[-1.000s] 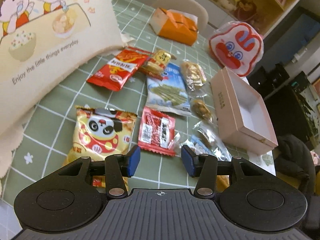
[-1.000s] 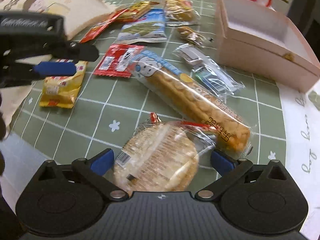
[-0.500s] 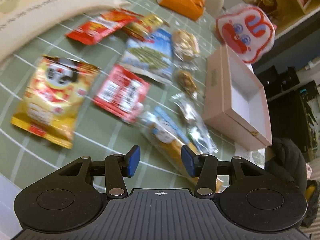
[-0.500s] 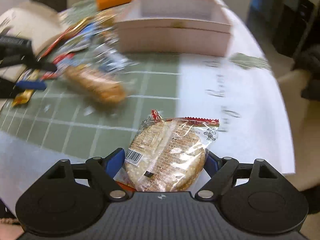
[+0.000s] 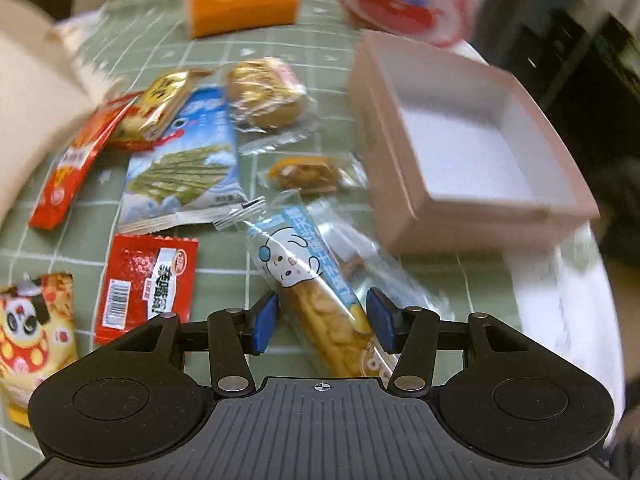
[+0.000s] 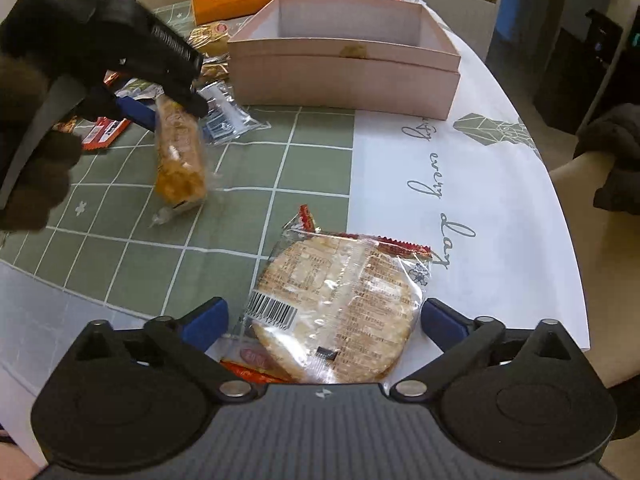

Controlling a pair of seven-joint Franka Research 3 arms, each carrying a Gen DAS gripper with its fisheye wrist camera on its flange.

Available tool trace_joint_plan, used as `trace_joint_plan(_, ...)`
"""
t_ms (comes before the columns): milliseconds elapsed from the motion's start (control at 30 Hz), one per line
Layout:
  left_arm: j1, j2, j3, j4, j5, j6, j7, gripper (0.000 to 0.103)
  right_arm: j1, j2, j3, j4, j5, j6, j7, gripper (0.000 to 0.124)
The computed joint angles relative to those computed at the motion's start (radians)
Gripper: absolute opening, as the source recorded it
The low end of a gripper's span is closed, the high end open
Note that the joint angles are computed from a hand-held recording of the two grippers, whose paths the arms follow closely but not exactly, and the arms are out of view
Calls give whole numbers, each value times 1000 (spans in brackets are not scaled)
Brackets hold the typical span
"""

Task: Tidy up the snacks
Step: 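Grasp the blue-and-white biscuit stick packet with the left tool while the right holds the cracker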

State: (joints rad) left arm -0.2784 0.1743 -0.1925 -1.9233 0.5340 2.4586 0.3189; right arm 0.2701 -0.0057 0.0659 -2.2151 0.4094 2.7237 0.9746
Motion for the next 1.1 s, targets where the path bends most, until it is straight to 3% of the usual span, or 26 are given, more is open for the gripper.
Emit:
trace_joint_plan(100, 10, -64, -14, -93, -37, 61, 51, 55, 5, 4, 4, -18, 85, 60, -74, 103)
trace_joint_plan(267, 6, -180, -43, -224, -95, 63, 152, 54, 8, 0, 3, -33, 156, 90, -139, 103)
trace_joint_plan(367, 4, -233, -54, -279, -107, 48, 122, 55, 7, 0, 2, -32, 142, 86, -117, 103)
trace_joint_plan(533, -7, -260, -69, -297, -162, 29, 93, 53, 8, 12, 5, -22, 18, 95, 45, 103)
trace_joint_plan(667, -20, -277, -75, -313, -221, 63, 104, 53, 8, 18, 8, -23, 88, 110, -43, 103)
trace_joint_plan(733, -26, -293, -85, -315, -212, 43, 93, 52, 7, 10, 8, -36, 123, 121, -82, 103)
trace_joint_plan(867, -24, -297, -88, -333, -206, 61, 49, 52, 8, -15, 3, -63, 153, 134, -84, 100)
trace_joint_plan(1100, -23, -279, -92, -331, -146, 86, -19, 48, 13, -15, 4, -65, 75, 147, 8, 99)
